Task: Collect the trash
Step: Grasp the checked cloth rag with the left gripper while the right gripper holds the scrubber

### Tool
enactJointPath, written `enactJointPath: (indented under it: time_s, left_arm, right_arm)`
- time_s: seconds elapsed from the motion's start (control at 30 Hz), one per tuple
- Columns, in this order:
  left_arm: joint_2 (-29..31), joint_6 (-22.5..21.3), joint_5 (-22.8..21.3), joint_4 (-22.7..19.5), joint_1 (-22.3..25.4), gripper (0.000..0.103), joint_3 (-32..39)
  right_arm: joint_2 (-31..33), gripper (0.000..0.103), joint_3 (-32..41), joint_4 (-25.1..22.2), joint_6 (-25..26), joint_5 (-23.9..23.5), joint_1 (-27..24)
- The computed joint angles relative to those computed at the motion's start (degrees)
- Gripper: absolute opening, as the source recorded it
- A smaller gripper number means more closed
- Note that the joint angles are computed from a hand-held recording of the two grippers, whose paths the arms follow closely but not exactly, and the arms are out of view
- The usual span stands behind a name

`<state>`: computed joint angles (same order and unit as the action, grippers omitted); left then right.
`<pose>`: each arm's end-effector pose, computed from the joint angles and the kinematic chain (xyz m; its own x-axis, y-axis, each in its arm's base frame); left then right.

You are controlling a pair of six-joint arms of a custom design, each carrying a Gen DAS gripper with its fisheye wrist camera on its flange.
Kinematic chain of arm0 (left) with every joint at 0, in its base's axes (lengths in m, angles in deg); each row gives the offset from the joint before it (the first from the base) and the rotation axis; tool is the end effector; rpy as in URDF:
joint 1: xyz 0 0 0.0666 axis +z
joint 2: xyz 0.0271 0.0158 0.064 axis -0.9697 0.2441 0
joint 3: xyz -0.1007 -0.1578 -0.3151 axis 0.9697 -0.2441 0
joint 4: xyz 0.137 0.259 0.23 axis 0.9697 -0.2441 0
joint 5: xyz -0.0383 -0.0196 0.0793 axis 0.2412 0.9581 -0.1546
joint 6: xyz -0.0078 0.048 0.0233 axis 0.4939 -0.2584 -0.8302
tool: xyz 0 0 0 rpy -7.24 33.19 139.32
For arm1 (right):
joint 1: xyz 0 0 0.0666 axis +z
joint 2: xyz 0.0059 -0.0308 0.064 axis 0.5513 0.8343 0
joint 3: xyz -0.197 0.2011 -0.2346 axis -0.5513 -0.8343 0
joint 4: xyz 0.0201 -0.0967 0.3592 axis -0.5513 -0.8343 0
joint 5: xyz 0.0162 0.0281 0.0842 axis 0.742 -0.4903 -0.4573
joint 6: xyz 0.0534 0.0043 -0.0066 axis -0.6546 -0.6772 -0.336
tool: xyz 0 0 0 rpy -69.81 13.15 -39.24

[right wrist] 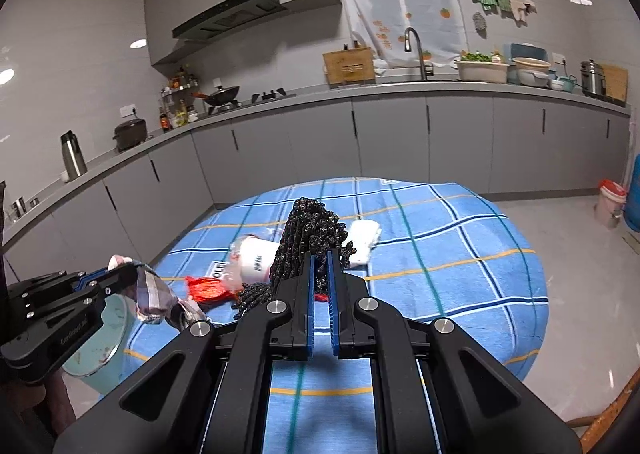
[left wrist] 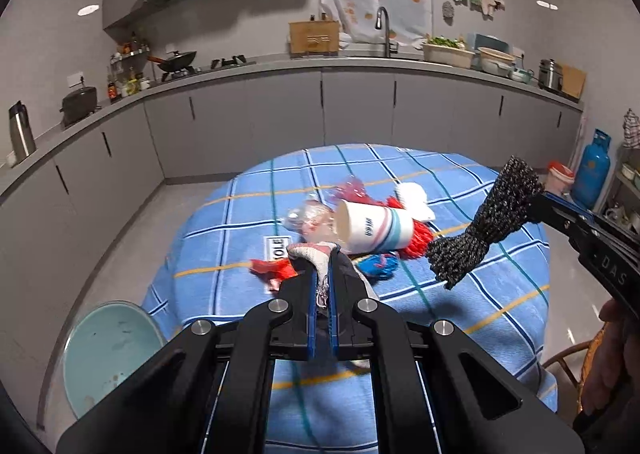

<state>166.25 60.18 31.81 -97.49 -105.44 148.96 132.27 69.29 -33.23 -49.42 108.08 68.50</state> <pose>0.4790 -0.2717 0.5530 -0.4583 0.3163 -0.8306 0.5036 0.8625 0.0506 0.3979 0.2504 0.5368 -0.3701 0.2662 -0.8900 0.2576 0.9499 0.1770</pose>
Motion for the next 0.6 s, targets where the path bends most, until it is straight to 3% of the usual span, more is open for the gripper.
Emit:
enactJointPath:
  time_s: [0.2, 0.6]
  left_arm:
    - [-1.3, 0.3, -2.2, 0.7, 1.8, 0.005, -0.7]
    - [-3.8, 1.7, -2.4, 2.1, 5.7, 0.005, -2.1]
  right_arm:
    - [2.4, 0.007, 2.9, 1.2, 2.3, -1.4, 1.1]
    - [6.6, 0.007, 8.6, 2.1, 6.2, -3.4, 2.5]
